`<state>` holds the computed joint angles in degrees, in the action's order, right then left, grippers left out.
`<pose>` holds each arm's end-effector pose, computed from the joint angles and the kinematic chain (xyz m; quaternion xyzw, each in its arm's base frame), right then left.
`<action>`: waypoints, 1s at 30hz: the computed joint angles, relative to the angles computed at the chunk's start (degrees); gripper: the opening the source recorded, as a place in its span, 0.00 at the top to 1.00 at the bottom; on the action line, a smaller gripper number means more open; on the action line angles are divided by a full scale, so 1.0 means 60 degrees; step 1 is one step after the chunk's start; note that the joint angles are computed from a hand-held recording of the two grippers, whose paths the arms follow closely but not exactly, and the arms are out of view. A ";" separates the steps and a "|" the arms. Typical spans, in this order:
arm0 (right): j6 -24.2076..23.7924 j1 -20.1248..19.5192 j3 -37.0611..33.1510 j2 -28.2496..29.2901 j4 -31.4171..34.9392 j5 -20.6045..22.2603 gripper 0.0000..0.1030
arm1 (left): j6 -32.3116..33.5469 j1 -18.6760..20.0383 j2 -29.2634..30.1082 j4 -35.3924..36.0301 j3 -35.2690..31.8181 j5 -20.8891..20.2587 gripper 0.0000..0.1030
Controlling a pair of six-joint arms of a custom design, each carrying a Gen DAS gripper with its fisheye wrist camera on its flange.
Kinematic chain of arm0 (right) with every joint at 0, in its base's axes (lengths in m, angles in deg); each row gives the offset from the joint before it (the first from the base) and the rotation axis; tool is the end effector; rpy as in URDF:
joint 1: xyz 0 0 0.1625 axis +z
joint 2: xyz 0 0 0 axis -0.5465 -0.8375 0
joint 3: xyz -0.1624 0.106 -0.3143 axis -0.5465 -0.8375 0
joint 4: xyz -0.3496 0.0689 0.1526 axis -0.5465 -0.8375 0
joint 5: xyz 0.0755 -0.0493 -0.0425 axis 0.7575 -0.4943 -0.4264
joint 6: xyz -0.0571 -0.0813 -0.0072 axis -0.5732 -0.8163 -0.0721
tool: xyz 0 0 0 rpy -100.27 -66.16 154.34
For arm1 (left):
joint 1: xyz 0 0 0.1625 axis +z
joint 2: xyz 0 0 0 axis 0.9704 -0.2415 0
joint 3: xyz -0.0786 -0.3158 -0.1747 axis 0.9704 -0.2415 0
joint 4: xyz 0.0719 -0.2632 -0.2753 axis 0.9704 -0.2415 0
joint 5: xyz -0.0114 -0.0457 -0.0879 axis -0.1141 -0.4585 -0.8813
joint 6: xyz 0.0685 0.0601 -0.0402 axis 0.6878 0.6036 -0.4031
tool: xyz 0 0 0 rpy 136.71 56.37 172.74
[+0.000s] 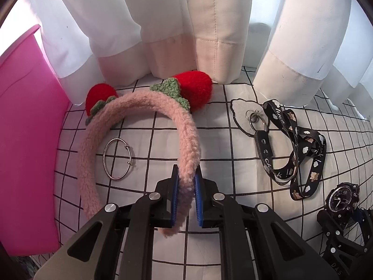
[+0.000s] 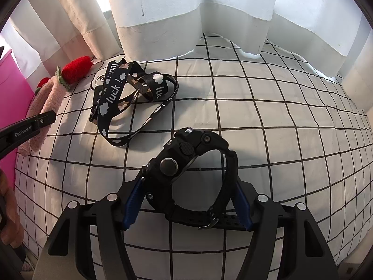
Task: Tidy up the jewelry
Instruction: 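Lift the headband with the left tool while the right tool carries the watch over the tub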
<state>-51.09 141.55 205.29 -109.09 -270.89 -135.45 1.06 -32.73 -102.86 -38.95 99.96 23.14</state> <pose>0.2129 -0.4234 0.0667 0.1064 -0.9187 0.2089 0.3178 -0.1613 -0.4466 0.1674 0.0635 0.8765 -0.2308 0.4176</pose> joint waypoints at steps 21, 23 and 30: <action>-0.0493 0.0729 0.0026 -0.0869 -0.0117 0.0234 0.38 | -0.2704 -0.1708 -0.1868 0.3778 -0.0685 0.0932 0.90; -0.0555 0.0900 -0.0029 -0.0970 -0.0061 0.0264 0.38 | -0.2735 -0.1783 -0.1971 0.3942 -0.0778 0.1061 0.89; -0.0892 0.1487 -0.0390 -0.1356 0.0143 0.0471 0.38 | -0.3031 -0.2254 -0.2198 0.4691 -0.1316 0.1480 0.89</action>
